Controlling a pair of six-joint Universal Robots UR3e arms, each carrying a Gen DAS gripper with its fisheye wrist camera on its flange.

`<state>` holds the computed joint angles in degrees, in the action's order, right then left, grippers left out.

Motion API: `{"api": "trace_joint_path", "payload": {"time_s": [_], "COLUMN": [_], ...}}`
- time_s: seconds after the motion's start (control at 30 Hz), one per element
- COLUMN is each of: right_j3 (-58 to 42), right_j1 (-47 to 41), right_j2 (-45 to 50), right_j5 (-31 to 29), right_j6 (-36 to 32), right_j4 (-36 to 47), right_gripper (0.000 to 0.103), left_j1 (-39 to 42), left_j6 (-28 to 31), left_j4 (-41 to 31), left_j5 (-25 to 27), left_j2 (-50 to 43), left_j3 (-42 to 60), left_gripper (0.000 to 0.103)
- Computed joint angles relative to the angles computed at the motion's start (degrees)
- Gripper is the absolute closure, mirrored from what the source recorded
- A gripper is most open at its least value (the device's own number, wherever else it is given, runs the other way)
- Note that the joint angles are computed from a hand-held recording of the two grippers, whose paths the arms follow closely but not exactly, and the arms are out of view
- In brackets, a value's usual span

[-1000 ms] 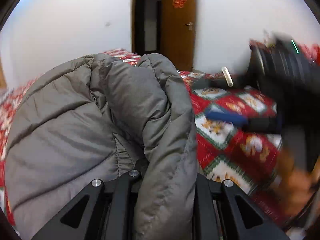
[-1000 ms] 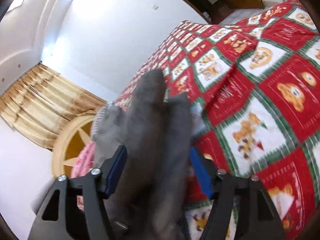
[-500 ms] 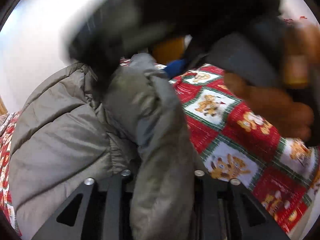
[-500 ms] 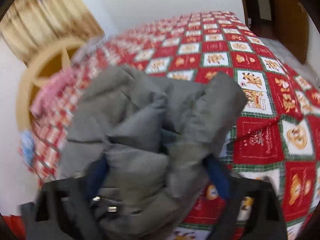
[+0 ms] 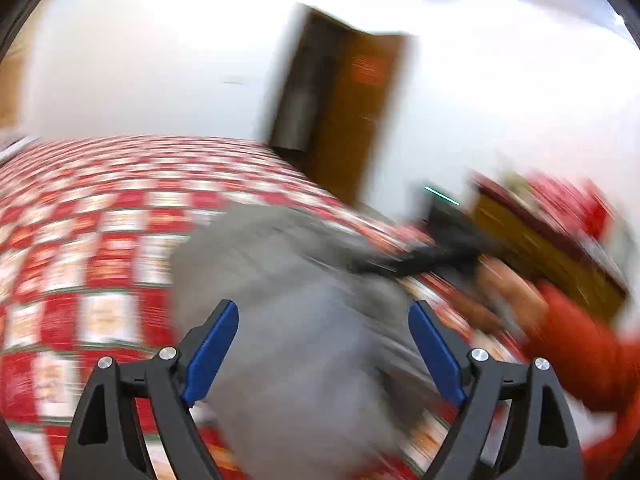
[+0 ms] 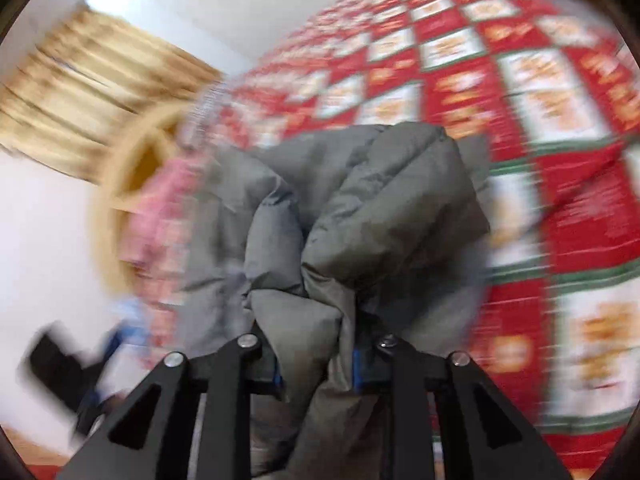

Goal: Fold large clothes
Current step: 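Roll the lifted jacket over onto itself with both tools, then release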

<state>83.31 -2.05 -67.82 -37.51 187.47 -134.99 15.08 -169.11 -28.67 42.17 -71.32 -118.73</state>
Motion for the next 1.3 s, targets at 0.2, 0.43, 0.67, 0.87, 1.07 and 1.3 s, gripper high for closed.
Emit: {"api": "trace_joint_path", "payload": {"time_s": [0.2, 0.43, 0.67, 0.87, 1.07, 1.3], "right_j3": [-0.1, 3.2, 25.6, 27.1, 25.3, 25.4], "right_j1": [-3.1, -6.7, -5.5, -4.3, -2.8, 0.4], "right_j2": [26.1, 35.5, 10.0, 9.7, 7.8, -14.0], "right_j5": [22.4, 20.6, 3.2, -1.9, -5.0, -23.5], "right_j6": [52.8, 62.1, 23.0, 21.8, 20.4, 10.7], "right_j4": [-69.7, -86.3, -56.5, -57.7, -53.0, -32.4], "right_gripper": [0.081, 0.088, 0.087, 0.094, 0.090, 0.037], "left_j1": [-6.1, -13.4, -24.0, -33.1, -29.7, -23.6], "left_j6": [-10.0, -22.6, -18.7, -14.6, -14.8, -15.4], "left_j4": [9.2, 10.7, 2.9, 9.0, 6.5, 9.7], "left_j5": [18.0, 17.8, 33.7, 51.5, 45.3, 35.1], "left_j2": [-24.1, -37.7, -47.4, -56.9, -57.1, -45.2], "left_j3": [14.1, 24.7, 41.1, 46.5, 46.1, 33.5], "left_gripper": [0.016, 0.016, 0.016, 0.014, 0.011, 0.011]}}
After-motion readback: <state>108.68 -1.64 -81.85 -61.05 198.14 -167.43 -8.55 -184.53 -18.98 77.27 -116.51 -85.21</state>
